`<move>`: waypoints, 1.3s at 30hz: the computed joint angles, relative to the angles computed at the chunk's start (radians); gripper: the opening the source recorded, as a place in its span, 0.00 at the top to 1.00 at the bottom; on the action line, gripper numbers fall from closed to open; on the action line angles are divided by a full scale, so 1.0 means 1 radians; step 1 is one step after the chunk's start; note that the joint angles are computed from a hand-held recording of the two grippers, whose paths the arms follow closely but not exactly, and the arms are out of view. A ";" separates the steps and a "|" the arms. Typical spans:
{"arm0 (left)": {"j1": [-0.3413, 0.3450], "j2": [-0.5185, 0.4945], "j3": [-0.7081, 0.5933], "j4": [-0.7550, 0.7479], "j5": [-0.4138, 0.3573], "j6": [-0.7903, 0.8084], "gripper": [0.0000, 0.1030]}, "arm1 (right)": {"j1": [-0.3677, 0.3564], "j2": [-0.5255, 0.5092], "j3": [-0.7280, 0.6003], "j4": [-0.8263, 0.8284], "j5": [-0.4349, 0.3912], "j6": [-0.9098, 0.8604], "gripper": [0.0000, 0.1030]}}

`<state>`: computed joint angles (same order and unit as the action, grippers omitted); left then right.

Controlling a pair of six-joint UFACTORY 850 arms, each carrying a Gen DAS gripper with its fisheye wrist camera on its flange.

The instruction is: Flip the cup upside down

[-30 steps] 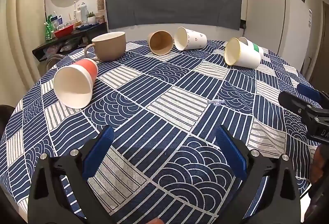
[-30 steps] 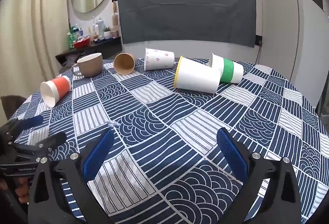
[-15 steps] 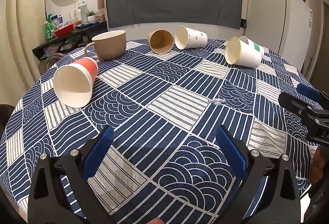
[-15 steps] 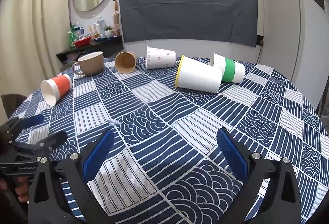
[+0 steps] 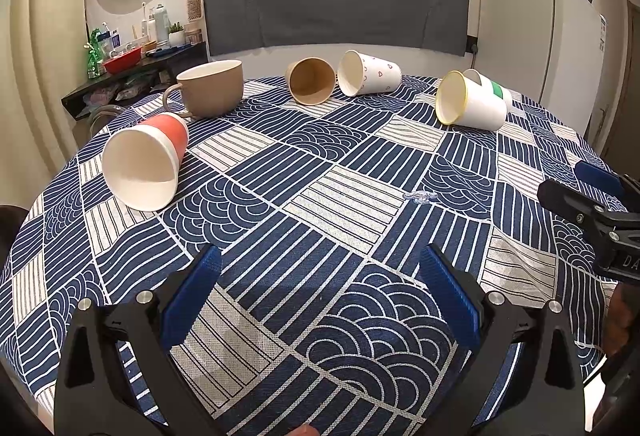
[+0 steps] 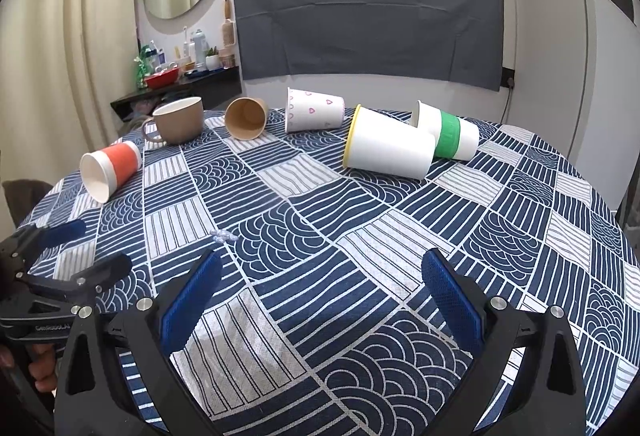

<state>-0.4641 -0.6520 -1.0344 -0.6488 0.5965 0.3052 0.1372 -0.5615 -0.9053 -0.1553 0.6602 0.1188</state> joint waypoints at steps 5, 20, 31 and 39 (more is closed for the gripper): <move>0.000 0.001 0.001 0.003 -0.002 -0.001 0.06 | 0.000 -0.001 -0.001 -0.002 -0.002 0.001 0.08; 0.001 0.003 0.004 -0.003 -0.001 0.005 0.06 | 0.001 -0.001 -0.002 -0.002 -0.004 -0.001 0.07; 0.001 0.002 0.005 0.006 0.001 -0.003 0.06 | 0.002 -0.003 -0.003 -0.001 -0.005 -0.001 0.08; -0.001 0.003 0.007 -0.001 0.003 0.001 0.06 | 0.003 -0.003 -0.003 0.002 -0.005 -0.003 0.08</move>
